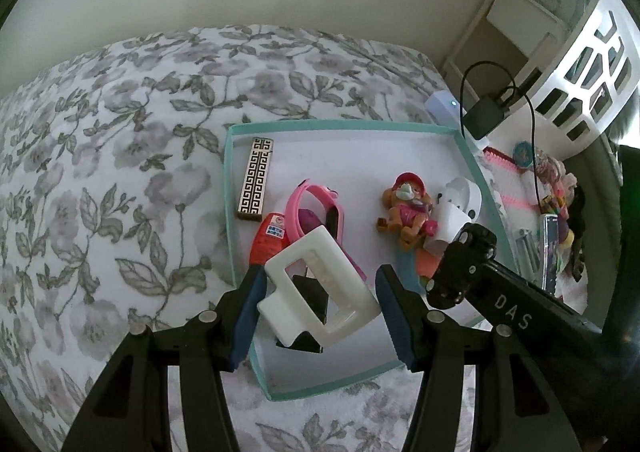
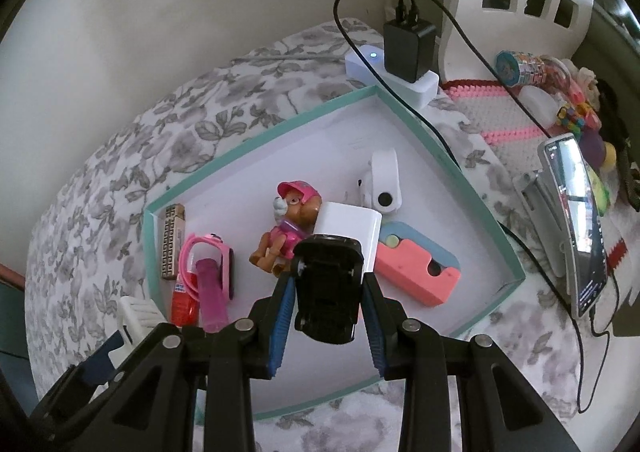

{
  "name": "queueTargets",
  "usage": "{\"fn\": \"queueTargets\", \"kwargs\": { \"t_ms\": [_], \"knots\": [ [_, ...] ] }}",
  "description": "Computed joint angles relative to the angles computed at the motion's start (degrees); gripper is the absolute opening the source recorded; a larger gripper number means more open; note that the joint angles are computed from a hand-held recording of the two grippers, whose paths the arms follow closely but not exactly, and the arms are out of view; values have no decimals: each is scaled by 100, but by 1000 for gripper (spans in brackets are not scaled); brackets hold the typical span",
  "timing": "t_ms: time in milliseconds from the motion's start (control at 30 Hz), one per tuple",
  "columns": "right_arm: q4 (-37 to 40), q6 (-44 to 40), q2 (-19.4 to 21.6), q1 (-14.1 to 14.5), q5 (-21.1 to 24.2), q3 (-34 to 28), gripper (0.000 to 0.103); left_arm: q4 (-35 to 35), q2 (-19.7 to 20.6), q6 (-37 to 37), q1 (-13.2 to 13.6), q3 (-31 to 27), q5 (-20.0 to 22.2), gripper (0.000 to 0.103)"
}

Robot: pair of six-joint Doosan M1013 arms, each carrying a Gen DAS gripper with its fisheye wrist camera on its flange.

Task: Organize rigid objects
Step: 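Carry the white clip into the tray with the left tool while the right tool carries the car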

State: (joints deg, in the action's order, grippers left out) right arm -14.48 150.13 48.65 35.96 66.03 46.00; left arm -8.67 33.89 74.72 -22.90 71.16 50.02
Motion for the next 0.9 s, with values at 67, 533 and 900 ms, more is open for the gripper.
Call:
{"fn": "queueTargets", "kwargs": {
  "t_ms": [67, 533, 900],
  "knots": [
    [28, 27, -10, -11, -18, 25, 36, 1, 18, 33, -10, -11, 0, 58],
    [173, 144, -19, -59, 3, 102, 36, -304, 138, 258, 4, -101, 82, 58],
    [231, 221, -20, -71, 11, 114, 36, -286, 165, 312, 6, -141, 169, 61]
  ]
}}
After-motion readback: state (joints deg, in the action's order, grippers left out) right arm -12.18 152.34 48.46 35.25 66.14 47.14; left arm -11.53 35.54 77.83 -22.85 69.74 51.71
